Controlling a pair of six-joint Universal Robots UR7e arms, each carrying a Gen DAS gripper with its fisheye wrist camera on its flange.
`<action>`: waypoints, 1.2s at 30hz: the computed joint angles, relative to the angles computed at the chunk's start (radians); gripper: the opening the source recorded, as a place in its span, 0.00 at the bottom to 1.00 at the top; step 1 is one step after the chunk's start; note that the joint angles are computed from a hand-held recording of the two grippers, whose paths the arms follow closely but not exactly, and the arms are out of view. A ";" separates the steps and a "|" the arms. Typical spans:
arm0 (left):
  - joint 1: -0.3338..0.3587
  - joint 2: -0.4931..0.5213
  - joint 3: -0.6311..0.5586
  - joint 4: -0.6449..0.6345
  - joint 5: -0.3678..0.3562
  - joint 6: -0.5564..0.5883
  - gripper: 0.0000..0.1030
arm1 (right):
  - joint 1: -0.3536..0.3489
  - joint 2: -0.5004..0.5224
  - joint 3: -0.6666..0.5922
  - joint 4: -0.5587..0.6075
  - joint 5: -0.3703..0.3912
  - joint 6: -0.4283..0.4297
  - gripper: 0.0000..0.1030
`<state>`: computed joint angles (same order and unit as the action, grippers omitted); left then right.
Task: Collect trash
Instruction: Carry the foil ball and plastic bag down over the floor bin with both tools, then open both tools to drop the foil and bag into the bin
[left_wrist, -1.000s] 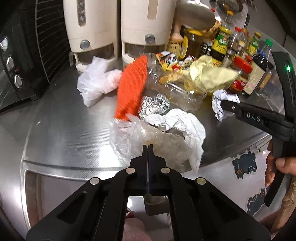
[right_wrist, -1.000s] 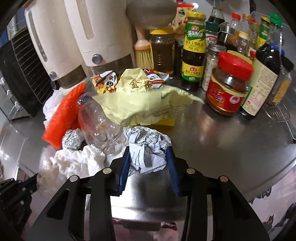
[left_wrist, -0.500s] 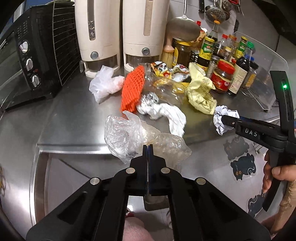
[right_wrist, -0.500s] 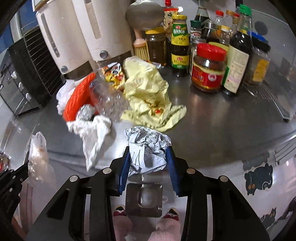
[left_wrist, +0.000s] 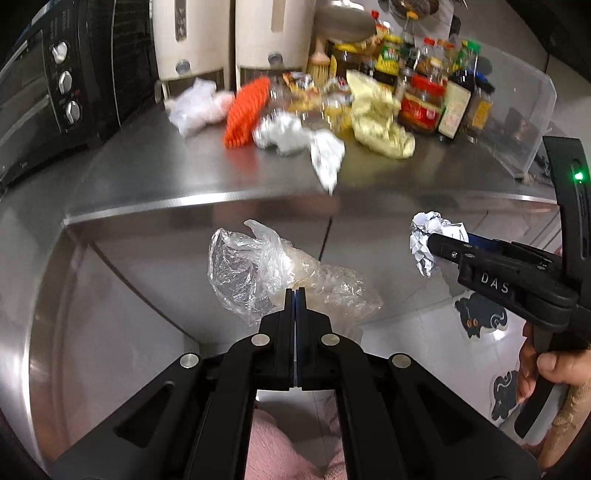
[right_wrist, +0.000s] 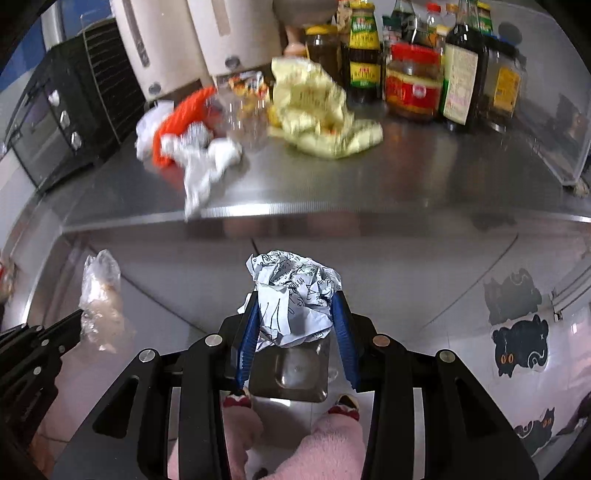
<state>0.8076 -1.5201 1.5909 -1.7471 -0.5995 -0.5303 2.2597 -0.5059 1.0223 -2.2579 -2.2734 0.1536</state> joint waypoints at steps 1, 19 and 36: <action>0.006 -0.006 0.020 -0.015 -0.006 0.005 0.00 | -0.005 -0.007 0.029 -0.015 0.000 0.000 0.39; 0.319 0.141 0.203 -0.367 -0.218 0.153 0.00 | -0.169 0.109 0.152 -0.065 0.076 0.051 0.39; 0.428 0.275 0.158 -0.436 -0.256 0.227 0.36 | -0.239 0.236 -0.014 0.089 0.093 0.108 0.66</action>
<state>1.2353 -1.2446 1.7494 -2.1836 -0.8551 -0.3031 2.0209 -0.2696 1.0087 -2.1692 -2.1805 0.2619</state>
